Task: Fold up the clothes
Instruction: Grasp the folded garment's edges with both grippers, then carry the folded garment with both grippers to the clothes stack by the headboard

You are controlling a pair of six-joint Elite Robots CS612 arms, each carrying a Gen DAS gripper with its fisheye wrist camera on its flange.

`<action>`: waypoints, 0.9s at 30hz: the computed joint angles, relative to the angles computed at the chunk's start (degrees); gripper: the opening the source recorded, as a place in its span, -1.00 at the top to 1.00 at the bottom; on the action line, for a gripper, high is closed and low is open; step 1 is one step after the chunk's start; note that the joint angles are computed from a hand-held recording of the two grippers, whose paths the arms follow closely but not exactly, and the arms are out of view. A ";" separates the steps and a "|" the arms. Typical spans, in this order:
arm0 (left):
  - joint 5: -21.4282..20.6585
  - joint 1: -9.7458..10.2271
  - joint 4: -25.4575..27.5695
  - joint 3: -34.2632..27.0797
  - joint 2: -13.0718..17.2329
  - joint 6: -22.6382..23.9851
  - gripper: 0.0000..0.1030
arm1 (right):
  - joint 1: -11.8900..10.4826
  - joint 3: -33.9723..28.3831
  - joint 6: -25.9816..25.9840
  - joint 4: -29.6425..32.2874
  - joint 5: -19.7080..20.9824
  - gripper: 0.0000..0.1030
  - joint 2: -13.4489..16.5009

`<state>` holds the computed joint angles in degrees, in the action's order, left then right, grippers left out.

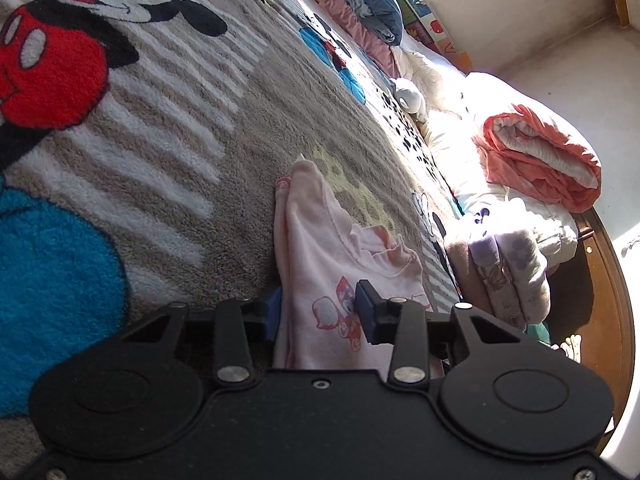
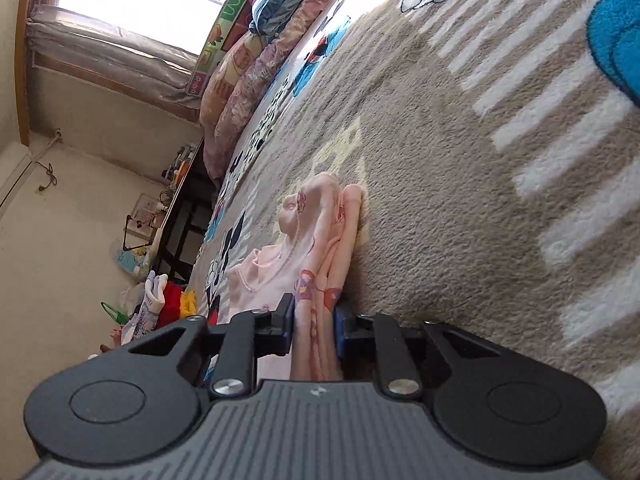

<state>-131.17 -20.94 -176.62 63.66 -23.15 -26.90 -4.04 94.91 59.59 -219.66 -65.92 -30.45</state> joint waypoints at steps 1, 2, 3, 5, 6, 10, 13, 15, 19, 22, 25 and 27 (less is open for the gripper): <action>-0.11 0.01 -0.20 -0.17 0.19 0.08 0.43 | -0.02 -0.39 -0.22 0.00 0.26 0.73 0.22; -0.63 0.10 -0.77 -0.41 0.49 -0.37 0.52 | -0.02 -0.50 -0.53 0.15 0.44 0.73 0.22; -1.80 0.31 -2.00 -0.85 1.06 -1.71 0.56 | -0.06 -0.55 -0.61 0.04 0.66 0.73 0.27; -3.26 0.58 -3.99 -1.29 1.76 -4.13 0.71 | -0.25 -0.49 0.35 -1.57 1.20 0.74 0.63; -3.64 0.65 -5.24 -1.09 1.79 -5.10 0.72 | -0.31 -0.45 1.32 -3.14 1.24 0.74 0.91; -4.84 0.73 -10.08 0.82 0.87 -7.72 0.74 | -0.51 -0.28 5.35 -9.43 1.30 0.69 1.97; -6.11 0.63 -12.91 3.44 -0.65 -10.22 0.74 | -0.59 0.87 8.41 -13.55 1.55 0.69 2.00; -6.89 0.45 -14.90 5.63 -1.87 -12.39 0.74 | -0.40 2.35 9.11 -14.98 1.22 0.69 1.29; -9.84 0.11 -20.24 9.85 -3.93 -15.91 0.74 | 0.35 7.01 10.50 -20.31 -0.96 0.69 -1.01; -12.66 -0.67 -22.07 11.88 -5.28 -16.72 0.74 | 0.93 12.01 10.91 -25.43 -3.37 0.69 -3.17; -16.08 -2.33 -21.79 12.65 -6.47 -15.37 0.74 | 1.32 17.41 13.22 -32.64 -7.24 0.69 -4.89; -19.11 -3.87 -21.28 12.52 -7.02 -13.52 0.74 | 1.19 21.18 14.15 -37.12 -10.11 0.69 -6.02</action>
<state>-150.28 -24.80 -197.90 76.18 -30.16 -40.43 -2.85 116.09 73.74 -256.78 -76.02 -36.47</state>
